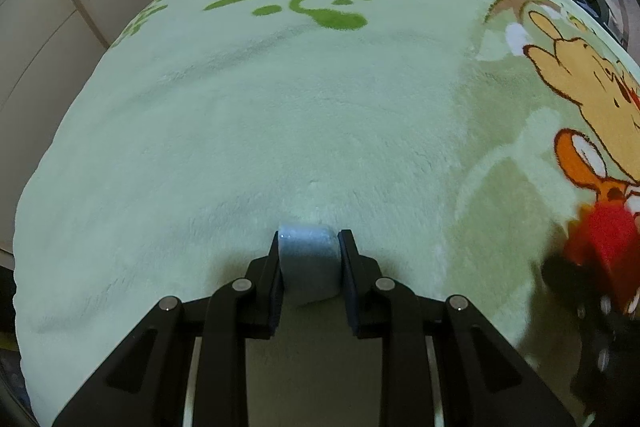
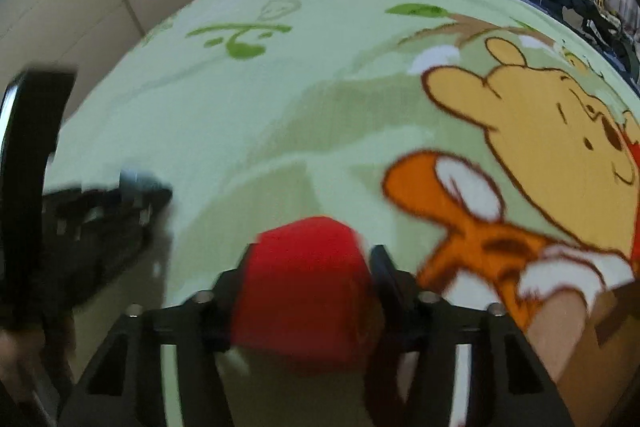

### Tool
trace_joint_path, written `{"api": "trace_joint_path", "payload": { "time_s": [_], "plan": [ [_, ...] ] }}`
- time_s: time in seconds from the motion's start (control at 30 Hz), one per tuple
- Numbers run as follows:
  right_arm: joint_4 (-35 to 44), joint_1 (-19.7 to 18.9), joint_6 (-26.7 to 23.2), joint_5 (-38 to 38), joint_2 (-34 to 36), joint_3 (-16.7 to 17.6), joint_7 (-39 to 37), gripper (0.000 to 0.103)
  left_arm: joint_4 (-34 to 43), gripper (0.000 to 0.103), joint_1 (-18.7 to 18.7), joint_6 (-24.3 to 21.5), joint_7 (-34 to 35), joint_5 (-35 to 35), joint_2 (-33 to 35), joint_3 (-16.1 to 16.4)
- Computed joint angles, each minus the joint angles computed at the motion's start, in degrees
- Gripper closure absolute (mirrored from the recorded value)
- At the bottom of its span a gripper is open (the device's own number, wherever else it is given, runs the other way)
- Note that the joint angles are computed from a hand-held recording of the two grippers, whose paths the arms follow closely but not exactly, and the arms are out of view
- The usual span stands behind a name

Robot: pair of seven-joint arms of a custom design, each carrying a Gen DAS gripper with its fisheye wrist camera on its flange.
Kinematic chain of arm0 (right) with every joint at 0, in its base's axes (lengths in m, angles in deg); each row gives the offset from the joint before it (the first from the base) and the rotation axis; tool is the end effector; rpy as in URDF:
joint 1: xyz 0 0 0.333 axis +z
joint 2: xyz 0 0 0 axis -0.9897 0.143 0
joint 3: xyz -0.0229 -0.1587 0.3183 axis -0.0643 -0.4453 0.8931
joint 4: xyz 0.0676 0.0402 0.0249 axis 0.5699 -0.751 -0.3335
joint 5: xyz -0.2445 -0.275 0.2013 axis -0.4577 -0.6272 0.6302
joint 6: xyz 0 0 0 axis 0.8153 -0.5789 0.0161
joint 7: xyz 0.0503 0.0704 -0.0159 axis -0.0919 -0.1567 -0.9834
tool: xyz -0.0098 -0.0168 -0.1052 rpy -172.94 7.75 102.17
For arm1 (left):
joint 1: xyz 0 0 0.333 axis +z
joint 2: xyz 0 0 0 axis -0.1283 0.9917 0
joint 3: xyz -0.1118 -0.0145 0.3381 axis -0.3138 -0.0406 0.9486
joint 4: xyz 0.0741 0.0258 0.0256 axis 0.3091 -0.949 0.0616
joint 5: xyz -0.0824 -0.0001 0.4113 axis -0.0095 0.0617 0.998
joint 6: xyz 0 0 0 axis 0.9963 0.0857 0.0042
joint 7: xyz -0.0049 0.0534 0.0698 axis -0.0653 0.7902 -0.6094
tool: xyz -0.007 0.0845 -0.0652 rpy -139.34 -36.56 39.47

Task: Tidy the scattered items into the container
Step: 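Grasp the blue-grey sponge with the left tool while the right tool grasps the red cube, then carry the sponge with the left tool while the right tool carries the red cube toward the box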

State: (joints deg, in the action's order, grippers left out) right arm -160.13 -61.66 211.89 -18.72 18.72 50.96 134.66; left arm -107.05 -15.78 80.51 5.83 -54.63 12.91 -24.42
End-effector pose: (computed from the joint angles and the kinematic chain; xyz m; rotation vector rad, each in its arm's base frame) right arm 0.5063 0.2150 0.4904 -2.1937 1.5387 -0.2769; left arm 0.5211 -0.2052 0.4815 -2.0548 1.8262 -0.2730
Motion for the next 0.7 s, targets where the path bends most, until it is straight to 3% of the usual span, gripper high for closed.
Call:
{"api": "trace_joint_path", "payload": {
  "time_s": [0.3, 0.4, 0.47, 0.57, 0.63, 0.7],
  "plan": [
    [-4.05, 1.57, -2.43, 8.98, -5.55, -2.98, -6.04, 0.048, 0.10, 0.078, -0.04, -0.57, 0.14, -0.21, -0.06, -0.07],
    [-4.37, 1.35, -1.83, 8.13, -5.71, -2.68, -6.12, 0.034, 0.31, 0.078, -0.11, -0.83, -0.17, -0.07, 0.07, -0.12],
    [-3.96, 1.62, -2.33, 8.59, -5.28, -2.94, -7.16, 0.011, 0.49, 0.078, -0.21, -1.14, -0.22, 0.10, 0.17, -0.16],
    [-2.66, 0.87, -3.32, 7.90, -3.23, -2.39, -5.62, 0.010, 0.43, 0.078, -0.27, -1.18, -0.40, 0.09, 0.09, -0.10],
    [-1.34, -0.07, -6.68, 6.24, -1.11, -1.67, -2.39, 0.010, 0.44, 0.078, -0.28, -1.17, -0.46, 0.09, 0.11, -0.08],
    [-2.23, -0.71, -5.18, 4.84, -0.46, -0.86, 0.36, 0.010, 0.48, 0.078, -0.31, -1.20, -0.54, 0.19, 0.19, -0.10]
  ]
}}
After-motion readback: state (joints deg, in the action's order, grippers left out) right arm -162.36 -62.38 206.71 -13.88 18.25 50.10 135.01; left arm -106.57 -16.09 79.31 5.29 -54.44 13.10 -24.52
